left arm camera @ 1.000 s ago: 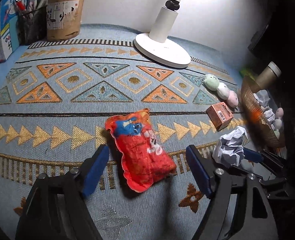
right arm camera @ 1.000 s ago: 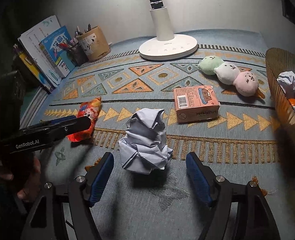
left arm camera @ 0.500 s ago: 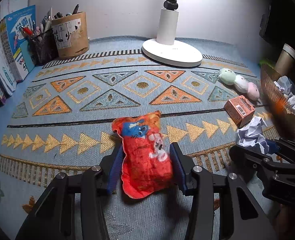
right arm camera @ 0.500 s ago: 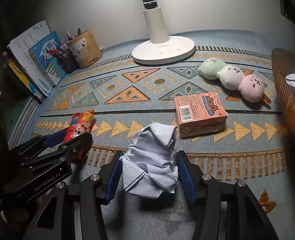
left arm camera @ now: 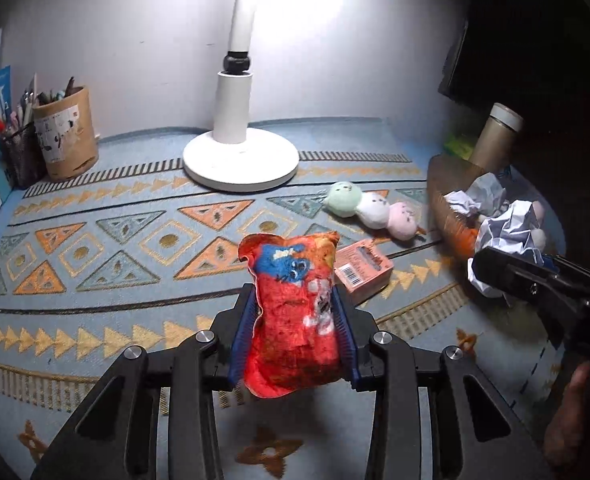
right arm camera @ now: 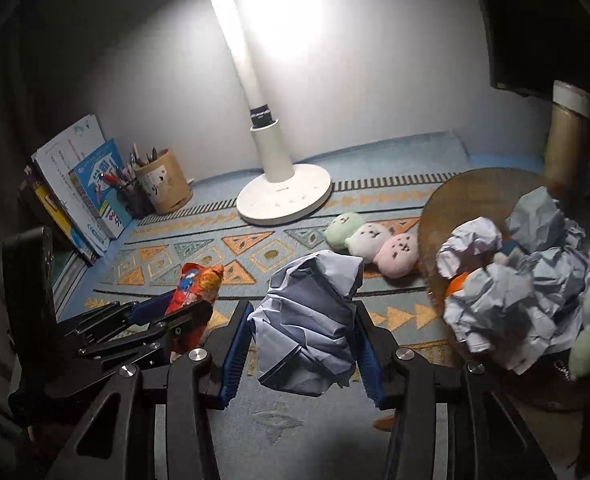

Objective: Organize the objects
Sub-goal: 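Carry the red packet and paper ball over the basket and open both grippers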

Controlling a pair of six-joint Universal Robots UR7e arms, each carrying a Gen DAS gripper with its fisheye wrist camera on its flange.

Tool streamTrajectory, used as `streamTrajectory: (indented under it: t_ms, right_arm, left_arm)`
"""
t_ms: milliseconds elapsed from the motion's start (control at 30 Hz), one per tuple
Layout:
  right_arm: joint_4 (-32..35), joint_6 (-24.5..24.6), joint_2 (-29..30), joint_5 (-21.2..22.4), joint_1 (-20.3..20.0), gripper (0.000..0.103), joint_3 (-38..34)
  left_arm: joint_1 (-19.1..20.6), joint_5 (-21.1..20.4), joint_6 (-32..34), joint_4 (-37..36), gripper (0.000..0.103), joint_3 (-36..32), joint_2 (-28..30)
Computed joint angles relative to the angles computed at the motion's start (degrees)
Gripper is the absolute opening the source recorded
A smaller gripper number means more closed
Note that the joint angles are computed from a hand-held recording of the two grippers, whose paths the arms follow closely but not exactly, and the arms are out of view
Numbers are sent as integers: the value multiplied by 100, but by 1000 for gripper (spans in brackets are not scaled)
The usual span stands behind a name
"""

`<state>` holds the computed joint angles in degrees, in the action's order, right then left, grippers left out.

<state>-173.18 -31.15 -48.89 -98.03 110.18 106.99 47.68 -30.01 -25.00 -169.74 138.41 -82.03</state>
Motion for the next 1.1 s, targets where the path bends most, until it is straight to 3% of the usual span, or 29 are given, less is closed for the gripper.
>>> streamTrajectory:
  t_ms: [133, 233, 300, 400, 467, 567, 600, 633, 700, 800, 933, 1100]
  right_arm:
    - [-275, 352, -37, -253, -158, 48, -487]
    - [224, 922, 225, -681, -288, 48, -1222]
    - [641, 1066, 397, -573, -406, 48, -1648]
    - [822, 854, 659, -776, -392, 48, -2097]
    - [909, 733, 815, -875, -358, 50, -2345]
    - [449, 448, 1016, -1084, -298, 71, -2507]
    - [245, 340, 1061, -1174, -276, 78, -2514]
    - [152, 228, 1071, -1160, -276, 78, -2510]
    - [105, 166, 1019, -1080, -283, 78, -2433]
    - [201, 233, 874, -917, -314, 78, -2244]
    - [265, 311, 679, -755, -284, 78, -1898]
    - [356, 372, 290, -264, -173, 79, -1296]
  left_arm:
    - [-72, -480, 808, -716, 34, -564, 623]
    - [-38, -955, 1373, -1250, 34, -997, 1173]
    - [57, -1213, 1546, -1350, 34, -1307, 1539]
    - [251, -1597, 1685, -1305, 34, -1715, 1937]
    - [328, -1590, 1799, -1337, 34, -1925, 2168]
    - [410, -1608, 2079, -1622, 39, -2110, 2421]
    - [453, -1715, 2111, -1655, 48, -2149, 2455]
    - [506, -1847, 2090, -1672, 51, -2179, 2470]
    - [613, -2104, 1988, -1620, 51, -2196, 2433]
    - [643, -2084, 1908, -1580, 51, -2095, 2300]
    - [560, -1933, 1810, -1825, 51, -1689, 1887]
    - [334, -1247, 1630, -1866, 51, -1017, 1128]
